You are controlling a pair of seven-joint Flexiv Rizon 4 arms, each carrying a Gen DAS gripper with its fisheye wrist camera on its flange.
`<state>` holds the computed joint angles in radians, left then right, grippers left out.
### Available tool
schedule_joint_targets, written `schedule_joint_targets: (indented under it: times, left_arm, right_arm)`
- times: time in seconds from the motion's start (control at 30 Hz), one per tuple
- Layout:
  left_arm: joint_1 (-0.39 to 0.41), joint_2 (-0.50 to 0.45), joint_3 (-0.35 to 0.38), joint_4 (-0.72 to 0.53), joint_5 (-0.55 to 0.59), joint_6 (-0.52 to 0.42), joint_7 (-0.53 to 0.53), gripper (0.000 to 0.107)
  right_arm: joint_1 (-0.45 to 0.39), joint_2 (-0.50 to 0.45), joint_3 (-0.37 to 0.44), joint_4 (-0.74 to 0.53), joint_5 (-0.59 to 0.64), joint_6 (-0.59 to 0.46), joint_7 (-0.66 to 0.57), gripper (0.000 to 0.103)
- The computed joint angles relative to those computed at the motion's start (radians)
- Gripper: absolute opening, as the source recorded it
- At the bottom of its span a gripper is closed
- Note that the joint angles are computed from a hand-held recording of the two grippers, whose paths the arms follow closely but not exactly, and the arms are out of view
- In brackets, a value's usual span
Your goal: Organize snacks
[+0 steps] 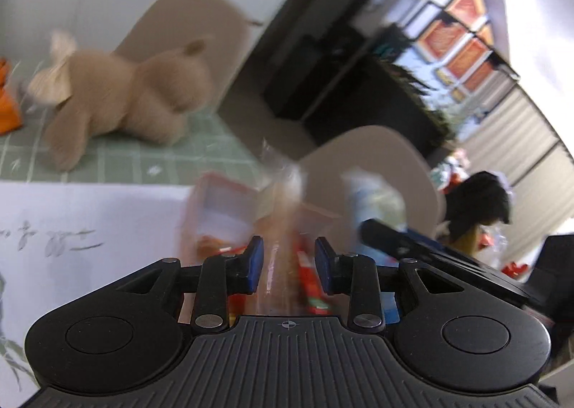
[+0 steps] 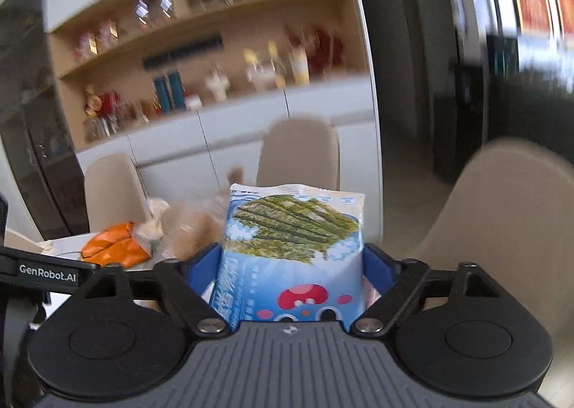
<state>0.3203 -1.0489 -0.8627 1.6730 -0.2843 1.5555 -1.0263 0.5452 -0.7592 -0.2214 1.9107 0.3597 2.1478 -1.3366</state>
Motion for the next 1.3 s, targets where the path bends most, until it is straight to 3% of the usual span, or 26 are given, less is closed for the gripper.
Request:
schedule_joint_targets:
  times: [0.13,0.23,0.3,0.4,0.5,0.57,0.67,0.73,0.87,0.93,1.0,1.07,1.17,1.3]
  left_arm:
    - [-0.003,0.012,0.056,0.029,0.012,-0.034,0.028,0.034]
    - [0.020,0.016,0.051,0.094,0.026,0.034,0.043,0.034]
    - [0.046,0.013,0.035,0.144,0.057,0.094,0.023,0.034]
    - [0.062,0.039,0.048,0.208,0.113,0.147,-0.013,0.034]
    - [0.033,0.134,0.142,0.288,0.172,0.191,-0.044,0.034]
    - [-0.008,0.194,0.230,0.336,0.206,0.214,-0.064,0.035]
    - [-0.068,0.251,0.350,0.420,0.238,0.273,-0.120,0.035]
    - [-0.075,0.243,0.382,0.478,0.258,0.351,-0.180,0.035]
    - [-0.111,0.164,0.442,0.529,0.310,0.531,-0.283,0.035]
    - [-0.168,0.115,0.502,0.526,0.351,0.683,-0.303,0.035]
    - [-0.227,0.097,0.556,0.517,0.349,0.753,-0.324,0.036]
    - [-0.276,0.085,0.606,0.515,0.356,0.815,-0.337,0.039]
    - [-0.337,0.063,0.665,0.498,0.365,0.872,-0.355,0.041]
    - [-0.397,0.040,0.709,0.482,0.337,0.928,-0.386,0.042]
  right_arm:
    - [-0.165,-0.081,0.121,-0.135,-0.174,-0.210,0.112,0.087]
    - [-0.283,-0.121,0.256,-0.156,-0.262,-0.219,0.174,0.087]
    - [-0.290,-0.137,0.273,-0.143,-0.293,-0.195,0.215,0.087]
    - [-0.189,-0.137,0.179,-0.101,-0.279,-0.178,0.215,0.087]
    - [-0.099,-0.111,0.100,-0.034,-0.247,-0.132,0.215,0.087]
    - [0.012,-0.097,0.007,0.018,-0.162,-0.086,0.197,0.087]
    - [0.027,-0.059,0.034,0.101,-0.136,-0.005,0.158,0.087]
    - [0.051,-0.036,0.046,0.157,-0.113,0.015,0.124,0.087]
    - [0.234,-0.071,-0.021,0.236,0.037,0.026,0.036,0.087]
    - [0.307,-0.109,-0.045,0.245,0.087,0.009,0.013,0.087]
    - [0.330,-0.128,-0.033,0.247,0.092,-0.024,0.017,0.087]
    - [0.365,-0.154,-0.041,0.248,0.113,-0.015,0.034,0.088]
    - [0.496,-0.221,-0.143,0.222,0.232,-0.029,0.073,0.100]
    - [0.509,-0.274,-0.163,0.199,0.272,0.001,0.138,0.103]
